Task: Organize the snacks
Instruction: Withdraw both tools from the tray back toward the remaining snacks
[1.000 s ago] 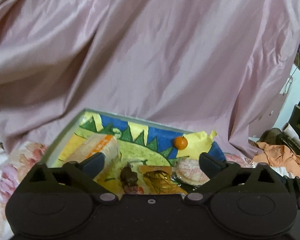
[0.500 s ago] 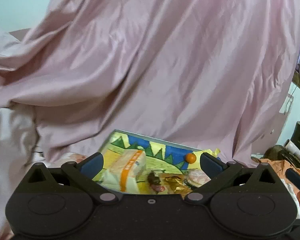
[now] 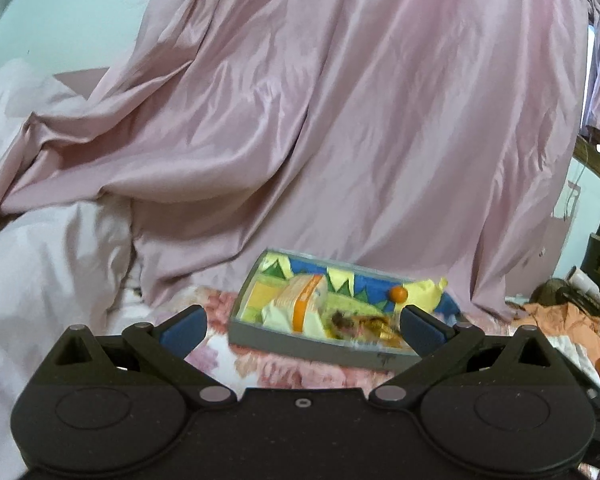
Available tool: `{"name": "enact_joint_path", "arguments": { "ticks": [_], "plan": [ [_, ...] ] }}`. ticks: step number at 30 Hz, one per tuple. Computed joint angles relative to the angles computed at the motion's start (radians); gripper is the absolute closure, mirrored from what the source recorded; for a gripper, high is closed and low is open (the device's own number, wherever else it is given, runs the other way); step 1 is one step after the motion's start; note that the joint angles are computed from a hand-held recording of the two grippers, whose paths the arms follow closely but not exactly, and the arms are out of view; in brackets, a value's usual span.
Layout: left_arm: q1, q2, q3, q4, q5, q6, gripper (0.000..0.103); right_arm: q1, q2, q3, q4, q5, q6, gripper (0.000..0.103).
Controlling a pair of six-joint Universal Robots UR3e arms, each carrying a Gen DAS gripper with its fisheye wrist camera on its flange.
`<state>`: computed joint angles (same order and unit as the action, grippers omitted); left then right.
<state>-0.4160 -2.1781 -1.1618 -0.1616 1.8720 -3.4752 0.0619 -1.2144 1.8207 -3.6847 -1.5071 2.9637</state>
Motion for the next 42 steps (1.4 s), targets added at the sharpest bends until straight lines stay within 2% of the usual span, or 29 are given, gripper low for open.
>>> {"name": "enact_joint_path", "arguments": {
  "ticks": [9, 15, 23, 29, 34, 42],
  "plan": [
    [0.014, 0.141, -0.360, 0.105, -0.064, 0.114, 0.001, 0.059, -0.125, 0.169, 0.052, -0.035, -0.063, 0.000],
    [0.060, 0.192, -0.444, 0.046, -0.160, 0.119, 0.001, 0.130, -0.112, 0.143, 0.161, -0.124, -0.146, 0.000],
    [0.098, 0.174, -0.436, -0.055, -0.262, 0.148, 0.001, 0.192, -0.070, 0.077, 0.339, -0.220, -0.209, 0.000],
    [0.129, 0.138, -0.377, -0.163, -0.329, 0.193, 0.001, 0.180, -0.064, 0.023, 0.519, -0.194, -0.171, 0.000],
    [0.145, 0.096, -0.299, -0.277, -0.357, 0.230, 0.001, 0.176, -0.049, -0.011, 0.612, -0.188, -0.163, 0.000],
    [0.174, 0.044, -0.208, -0.330, -0.374, 0.284, 0.001, 0.177, -0.011, -0.072, 0.705, -0.181, -0.169, 0.000]
  ]
}}
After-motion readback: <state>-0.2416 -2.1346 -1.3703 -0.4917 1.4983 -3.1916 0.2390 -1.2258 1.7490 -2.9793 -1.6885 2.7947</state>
